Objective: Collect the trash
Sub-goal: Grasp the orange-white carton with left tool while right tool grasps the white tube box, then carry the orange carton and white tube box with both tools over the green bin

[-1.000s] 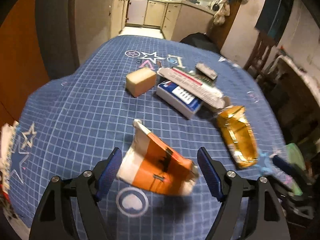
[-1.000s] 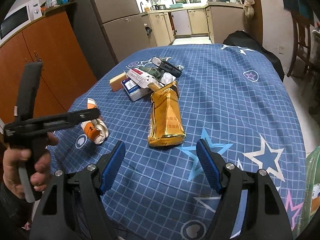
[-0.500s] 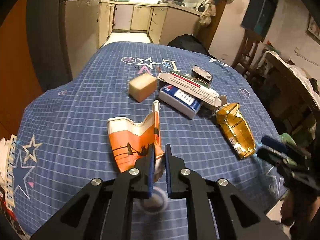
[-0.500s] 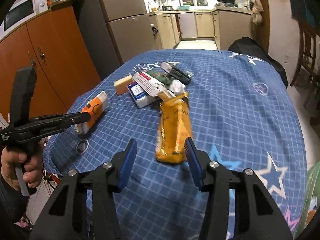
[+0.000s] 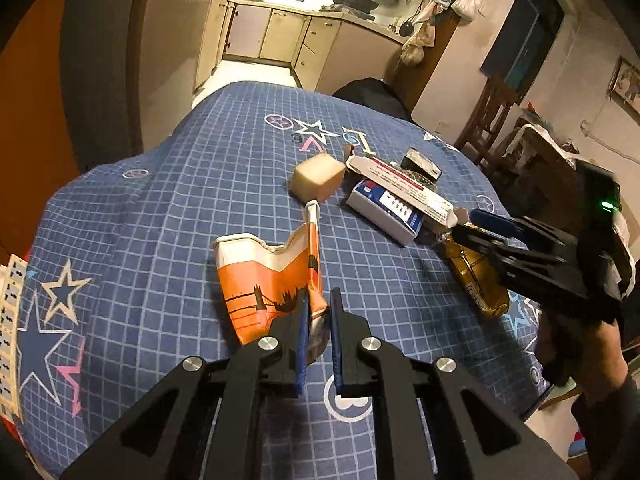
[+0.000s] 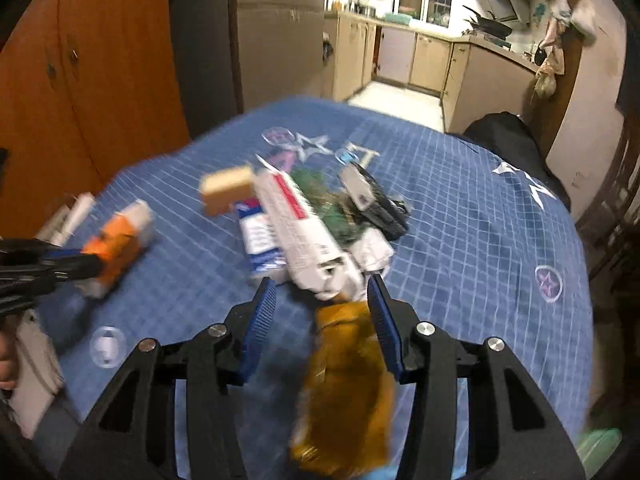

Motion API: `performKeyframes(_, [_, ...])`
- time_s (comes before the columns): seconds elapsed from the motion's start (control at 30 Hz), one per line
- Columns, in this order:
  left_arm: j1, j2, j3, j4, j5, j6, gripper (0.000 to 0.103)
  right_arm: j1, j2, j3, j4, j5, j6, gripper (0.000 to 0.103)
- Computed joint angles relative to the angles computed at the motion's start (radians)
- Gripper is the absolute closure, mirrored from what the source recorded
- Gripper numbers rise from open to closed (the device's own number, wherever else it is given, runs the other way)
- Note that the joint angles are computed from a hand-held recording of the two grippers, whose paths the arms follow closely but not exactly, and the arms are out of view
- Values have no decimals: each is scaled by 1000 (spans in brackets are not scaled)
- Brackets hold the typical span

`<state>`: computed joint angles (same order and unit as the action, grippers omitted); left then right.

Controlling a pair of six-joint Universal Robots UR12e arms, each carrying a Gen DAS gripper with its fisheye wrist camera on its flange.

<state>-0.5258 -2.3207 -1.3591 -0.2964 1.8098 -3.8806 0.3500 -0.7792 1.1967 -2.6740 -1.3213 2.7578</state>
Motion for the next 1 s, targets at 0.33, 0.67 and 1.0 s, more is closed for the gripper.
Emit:
performKeyframes(0.33, [-2,-30,38,-6,-23,18,92,7,51,-75,55,-23,-56,71])
performKeyframes(0.67, [-20,-45,80,-20,45,21,92,-13,2,20,-126,60,98,93])
performKeyframes(1.0, [-40,-39,107,26,90,57,92,-33,-81,143,-347,80,295,93])
